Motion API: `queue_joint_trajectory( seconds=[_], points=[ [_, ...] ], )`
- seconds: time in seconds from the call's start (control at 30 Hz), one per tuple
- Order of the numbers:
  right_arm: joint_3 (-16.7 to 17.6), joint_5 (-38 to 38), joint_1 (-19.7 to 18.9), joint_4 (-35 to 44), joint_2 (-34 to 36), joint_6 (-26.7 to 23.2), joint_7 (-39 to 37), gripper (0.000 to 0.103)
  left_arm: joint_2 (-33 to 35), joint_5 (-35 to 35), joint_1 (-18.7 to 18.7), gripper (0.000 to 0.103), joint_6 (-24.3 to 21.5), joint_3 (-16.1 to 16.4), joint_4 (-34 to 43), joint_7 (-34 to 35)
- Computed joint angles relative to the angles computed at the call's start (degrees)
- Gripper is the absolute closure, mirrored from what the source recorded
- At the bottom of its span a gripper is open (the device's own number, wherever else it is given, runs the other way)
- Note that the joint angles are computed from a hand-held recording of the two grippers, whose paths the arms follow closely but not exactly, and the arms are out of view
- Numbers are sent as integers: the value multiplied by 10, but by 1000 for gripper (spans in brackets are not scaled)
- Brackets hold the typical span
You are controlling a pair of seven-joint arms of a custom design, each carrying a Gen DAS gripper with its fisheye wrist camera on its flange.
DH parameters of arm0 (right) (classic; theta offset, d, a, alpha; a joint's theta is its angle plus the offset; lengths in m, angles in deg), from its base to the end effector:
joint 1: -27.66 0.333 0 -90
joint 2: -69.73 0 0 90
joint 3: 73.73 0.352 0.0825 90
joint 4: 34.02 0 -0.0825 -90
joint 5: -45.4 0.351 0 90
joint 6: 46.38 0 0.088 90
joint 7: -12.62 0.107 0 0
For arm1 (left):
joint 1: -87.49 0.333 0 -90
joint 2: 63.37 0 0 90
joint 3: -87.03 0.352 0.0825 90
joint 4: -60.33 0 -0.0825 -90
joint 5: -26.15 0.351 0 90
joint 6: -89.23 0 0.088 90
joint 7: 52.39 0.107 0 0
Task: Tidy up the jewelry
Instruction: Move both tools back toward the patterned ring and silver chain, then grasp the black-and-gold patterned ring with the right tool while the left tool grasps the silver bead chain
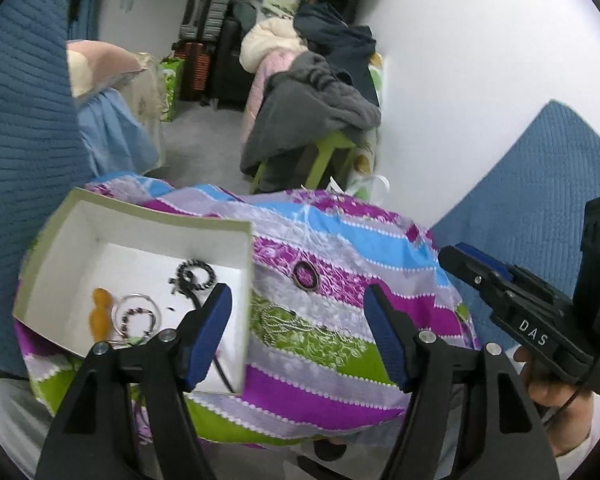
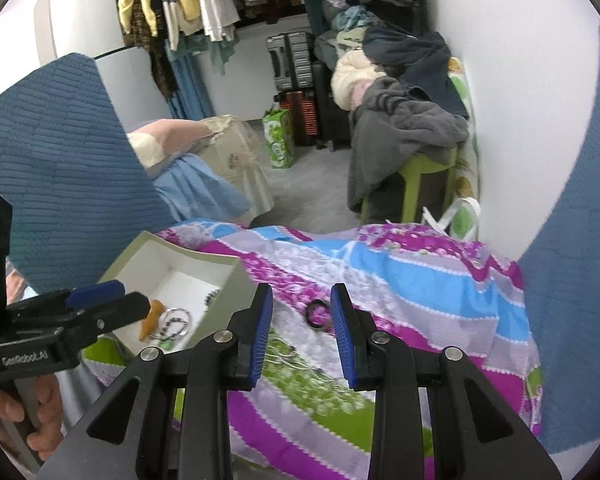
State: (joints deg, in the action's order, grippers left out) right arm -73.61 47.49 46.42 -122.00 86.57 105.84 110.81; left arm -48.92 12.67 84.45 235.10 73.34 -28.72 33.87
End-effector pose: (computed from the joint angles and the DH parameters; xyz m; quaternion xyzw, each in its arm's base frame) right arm 0.6435 0.2187 0.6283 -0.6975 0.5931 -0.1974 0.3504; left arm 0.6424 -0.1663 0.6353 -0.6365 0.6708 -0.3660 0.1047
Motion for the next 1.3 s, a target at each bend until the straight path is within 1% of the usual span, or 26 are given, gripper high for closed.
queue_joint_trajectory(
  seconds=[0.17,0.23,0.3,0.33,0.37,0.4,0.43,0.5,0.6,0.63,0.7,0.73,0.83,0.87,0.93,1.0,1.1,1.17,1.2,1.3],
  points=[
    [3,28,-21,-38,-3,18,-18,75,18,22,-24,35,19,-5,-14,-29],
    [9,46,-30,-46,2,22,-36,75,30,21,-27,38,11,-10,-12,-40],
    [18,77,-43,-50,11,24,-61,75,43,25,-32,38,9,-12,-11,-53],
    [25,96,-52,-51,18,27,-78,75,49,35,-38,39,9,-10,-11,-63],
    [25,104,-53,-49,23,25,-84,75,62,47,-44,41,-3,-8,-1,-73],
    [24,108,-53,-45,29,18,-88,74,70,52,-46,46,-12,-9,6,-79],
    [26,116,-56,-40,35,12,-96,74,80,57,-48,48,-17,-10,14,-84],
    [29,131,-62,-32,46,1,-114,74,95,84,-60,48,-16,-1,22,-107],
    [35,157,-71,-26,53,-4,-140,74,125,120,-71,56,-31,6,49,-128],
    [36,163,-73,-22,57,-8,-147,74,133,133,-75,58,-34,10,56,-136],
    [43,186,-81,-4,70,-25,-164,74,144,152,-81,59,-34,12,63,-145],
    [40,185,-79,3,76,-30,-164,74,150,170,-89,59,-33,20,65,-157],
    [47,205,-84,21,93,-51,-179,74,163,186,-89,59,-25,22,73,-175],
    [48,209,-84,26,98,-54,-183,74,163,197,-91,59,-18,26,72,-182],
    [48,213,-82,31,105,-47,-195,74,170,206,-89,59,-9,24,76,-183],
    [48,217,-82,48,119,-53,-199,74,180,224,-95,60,-22,29,91,-183],
    [42,208,-78,84,149,-70,-194,74,188,237,-96,60,-19,32,98,-187],
    [43,206,-79,115,172,-89,-190,74,196,243,-95,66,-28,32,108,-185],
    [44,207,-80,123,178,-93,-192,74,202,240,-93,74,-32,29,114,-182],
    [46,202,-79,155,203,-102,-197,75,202,234,-84,75,-20,22,108,-172]
  ],
)
